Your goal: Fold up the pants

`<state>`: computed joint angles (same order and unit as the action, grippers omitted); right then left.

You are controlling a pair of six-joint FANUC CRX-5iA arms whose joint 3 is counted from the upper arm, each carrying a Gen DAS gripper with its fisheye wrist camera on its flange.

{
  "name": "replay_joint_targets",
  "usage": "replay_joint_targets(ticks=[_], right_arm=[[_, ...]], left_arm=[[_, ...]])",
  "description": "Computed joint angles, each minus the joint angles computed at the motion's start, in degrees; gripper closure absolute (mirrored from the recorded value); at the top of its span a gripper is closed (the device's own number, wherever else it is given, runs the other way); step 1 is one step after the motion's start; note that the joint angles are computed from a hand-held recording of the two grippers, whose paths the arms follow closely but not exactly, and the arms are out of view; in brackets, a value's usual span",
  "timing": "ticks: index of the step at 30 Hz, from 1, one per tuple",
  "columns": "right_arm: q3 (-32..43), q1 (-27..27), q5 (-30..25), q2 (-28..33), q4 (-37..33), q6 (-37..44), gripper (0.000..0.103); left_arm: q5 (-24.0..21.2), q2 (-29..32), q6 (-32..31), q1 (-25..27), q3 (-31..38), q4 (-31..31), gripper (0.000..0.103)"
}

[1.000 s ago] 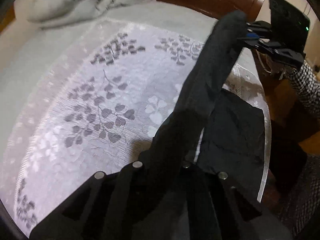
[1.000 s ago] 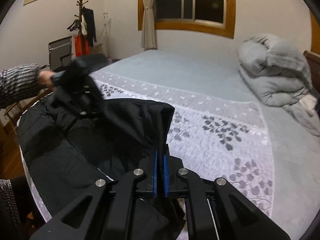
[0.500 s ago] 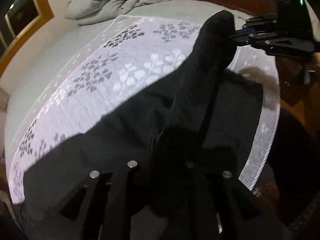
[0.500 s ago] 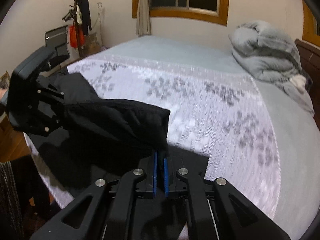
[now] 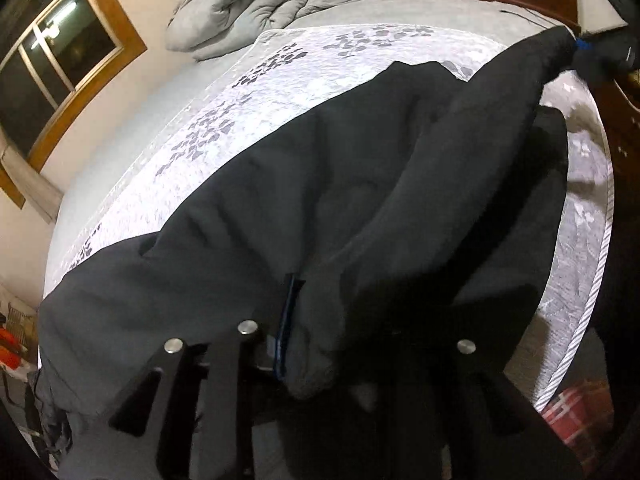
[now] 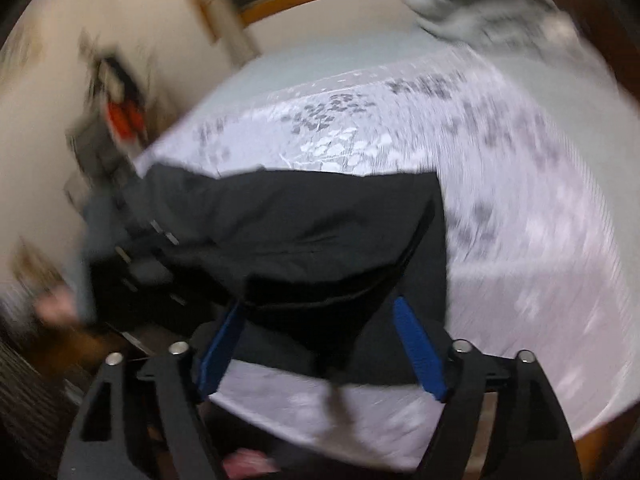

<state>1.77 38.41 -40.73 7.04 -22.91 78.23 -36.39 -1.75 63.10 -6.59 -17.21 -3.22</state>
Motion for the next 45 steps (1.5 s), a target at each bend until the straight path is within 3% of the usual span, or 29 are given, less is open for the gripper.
replay_joint_targets(ticks=[4, 5, 7, 9, 11, 15, 18, 20, 23, 24, 26, 28, 30, 31, 33, 36, 39, 41, 43, 45], right_arm=[[1.0, -7.5, -1.4, 0.1, -24.5, 4.6, 0.02], [1.5, -8.6, -2.3, 0.6, -27.9, 5.8, 0.02], [3.9, -7.9, -4.1, 2.8, -26.4, 2.3, 0.02], [5.3, -4.9, -4.1, 4.6, -17.9, -5.6, 0.02], [6.0, -3.7, -4.1, 5.8, -13.6, -10.7, 0.02], [5.9, -4.4, -3.5, 6.8, -17.4, -9.2, 0.024], [6.1, -4.6, -4.1, 7.5, -20.2, -6.7, 0.049], [6.4, -3.7, -3.8, 7.7, -18.1, -7.2, 0.079], [6.7, -3.9, -3.6, 7.3, -18.6, -5.6, 0.091], [7.1, -3.2, -3.6, 7.1, -15.9, -6.6, 0.091], [7.6, -2.7, -4.1, 6.8, -13.7, -6.9, 0.093], [8.1, -2.1, -4.6, 6.4, -10.8, -7.7, 0.094], [7.7, -1.9, -4.6, 5.8, -8.7, -9.1, 0.094], [7.4, -1.8, -4.3, 5.6, -7.9, -10.0, 0.094], [6.4, -1.6, -4.2, 5.8, -4.8, -13.0, 0.094], [7.2, -0.8, -7.8, 8.5, -0.8, -16.2, 0.094], [7.6, 0.0, -8.3, 9.4, 0.2, -16.9, 0.09], [8.7, 1.2, -10.1, 9.2, 3.5, -18.9, 0.068], [8.8, 3.4, -10.7, 8.6, 10.1, -22.6, 0.054], [11.2, 7.6, -17.1, 9.7, 24.4, -27.1, 0.044]], left_arm=[[1.4, 0.0, 0.1, -0.6, -0.4, -1.8, 0.079], [1.9, -0.3, 0.2, -0.9, -0.6, -2.5, 0.079], [2.8, -0.7, 0.3, -0.8, -1.5, -2.5, 0.079], [3.2, -1.0, 0.2, -0.4, -2.1, -1.2, 0.079], [3.3, -0.8, -1.2, 0.7, -2.4, 1.9, 0.077], [3.6, -1.1, -2.3, 1.6, -3.5, 5.2, 0.073], [3.6, -0.8, -1.9, 1.5, -3.4, 5.1, 0.072], [3.6, -0.6, -2.2, 1.9, -3.4, 6.0, 0.07], [3.8, -0.2, -2.3, 1.5, -3.1, 5.8, 0.07], [4.1, -0.3, -2.9, 1.5, -3.2, 6.4, 0.068], [4.7, -0.9, -5.1, 1.5, -4.2, 9.1, 0.058], [4.2, -1.8, -7.5, 1.7, -4.9, 12.2, 0.044], [4.0, -3.1, -10.8, 2.3, -6.1, 17.2, 0.038], [3.9, -4.3, -13.9, 3.1, -7.5, 21.9, 0.036], [3.1, -6.7, -18.8, 5.1, -10.3, 31.4, 0.022], [1.4, -9.6, -23.3, 8.3, -13.9, 42.2, 0.017], [0.8, -12.1, -21.3, 12.1, -15.1, 42.8, 0.014], [0.7, -13.8, -19.6, 15.4, -16.0, 41.9, 0.014], [0.9, -15.4, -17.7, 19.3, -16.9, 41.3, 0.014], [0.3, -17.4, -15.1, 24.2, -18.3, 40.7, 0.014]])
